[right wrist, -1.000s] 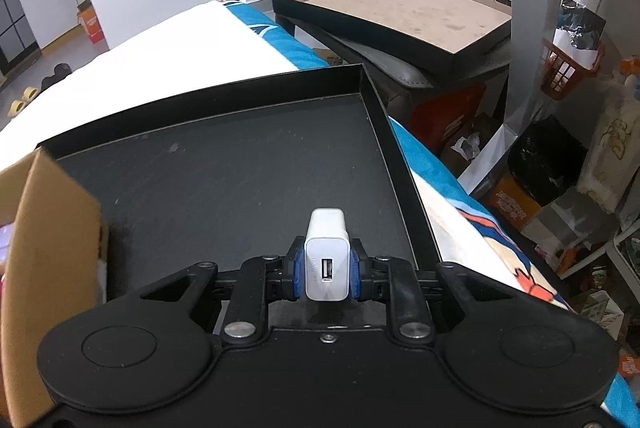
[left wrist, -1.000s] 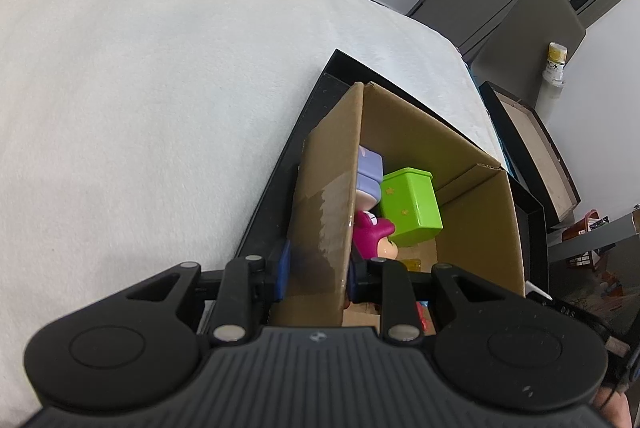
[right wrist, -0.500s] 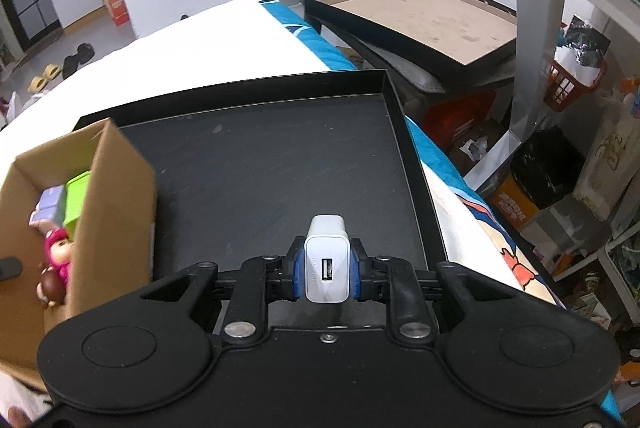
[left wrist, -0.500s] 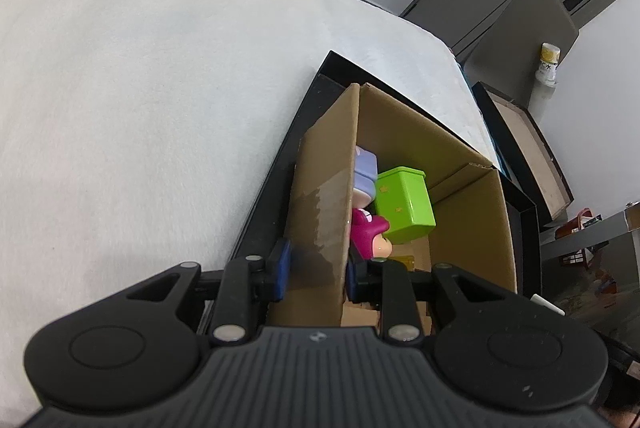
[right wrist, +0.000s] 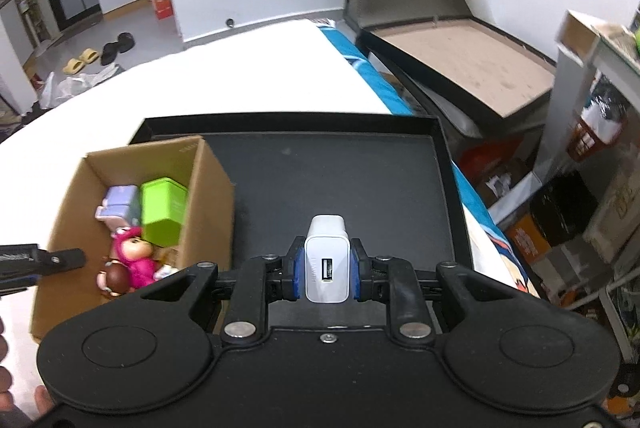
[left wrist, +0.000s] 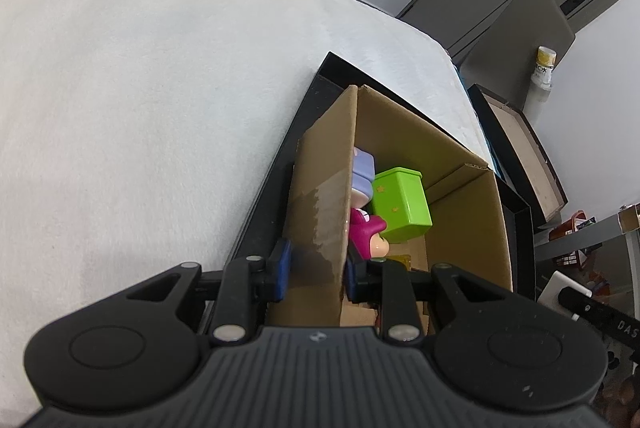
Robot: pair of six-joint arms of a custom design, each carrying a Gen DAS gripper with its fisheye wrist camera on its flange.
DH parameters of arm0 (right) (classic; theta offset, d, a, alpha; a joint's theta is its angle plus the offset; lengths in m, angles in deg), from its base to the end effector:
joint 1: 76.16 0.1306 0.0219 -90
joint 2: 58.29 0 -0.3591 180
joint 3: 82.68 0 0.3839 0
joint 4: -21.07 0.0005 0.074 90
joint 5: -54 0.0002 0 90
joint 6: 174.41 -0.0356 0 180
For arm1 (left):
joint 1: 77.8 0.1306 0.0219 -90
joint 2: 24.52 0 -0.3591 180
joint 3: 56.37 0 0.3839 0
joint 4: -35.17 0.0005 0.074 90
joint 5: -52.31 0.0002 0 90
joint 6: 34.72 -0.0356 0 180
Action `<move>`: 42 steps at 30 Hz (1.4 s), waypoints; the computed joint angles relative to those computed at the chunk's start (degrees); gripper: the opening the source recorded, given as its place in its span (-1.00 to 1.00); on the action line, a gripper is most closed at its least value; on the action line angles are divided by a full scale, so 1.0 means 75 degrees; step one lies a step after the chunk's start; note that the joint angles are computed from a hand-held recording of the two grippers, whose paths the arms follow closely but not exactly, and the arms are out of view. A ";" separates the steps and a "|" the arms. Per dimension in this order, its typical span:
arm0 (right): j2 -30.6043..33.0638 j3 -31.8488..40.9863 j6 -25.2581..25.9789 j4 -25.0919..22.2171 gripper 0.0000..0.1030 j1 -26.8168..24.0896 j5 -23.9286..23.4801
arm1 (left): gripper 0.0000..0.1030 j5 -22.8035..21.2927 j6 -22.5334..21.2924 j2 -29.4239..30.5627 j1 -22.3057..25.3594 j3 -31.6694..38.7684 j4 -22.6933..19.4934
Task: Organize rigid objects
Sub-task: 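Carry the charger into the cardboard box and open the right gripper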
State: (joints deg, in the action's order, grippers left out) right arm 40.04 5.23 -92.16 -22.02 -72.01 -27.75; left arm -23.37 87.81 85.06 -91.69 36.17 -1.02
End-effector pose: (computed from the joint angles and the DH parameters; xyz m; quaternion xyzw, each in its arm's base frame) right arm 0.5153 0.0318 0.3285 0.0523 0.9461 -0.0356 0.3177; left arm 0.5551 -0.1468 0.2694 -0.1137 0.9355 -0.2320 0.2410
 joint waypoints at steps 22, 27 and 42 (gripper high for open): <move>0.0613 0.1136 0.0111 -0.0338 -0.58 0.0936 0.0316 | -0.51 0.0300 -0.0132 -0.0058 0.0085 -0.0086 0.0104; 0.0842 0.1427 0.0093 -0.0408 -0.58 0.1103 0.0334 | -0.51 0.0357 -0.0122 -0.0074 0.0102 -0.0130 0.0145; 0.1572 0.2050 0.0057 -0.0494 -0.58 0.1433 0.0502 | -0.51 0.0507 -0.0131 -0.0108 0.0153 -0.0225 0.0264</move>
State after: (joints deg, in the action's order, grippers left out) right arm 51.84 20.60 -91.73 -25.72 -61.26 -23.98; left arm -19.57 86.82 84.25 -90.54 34.48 0.96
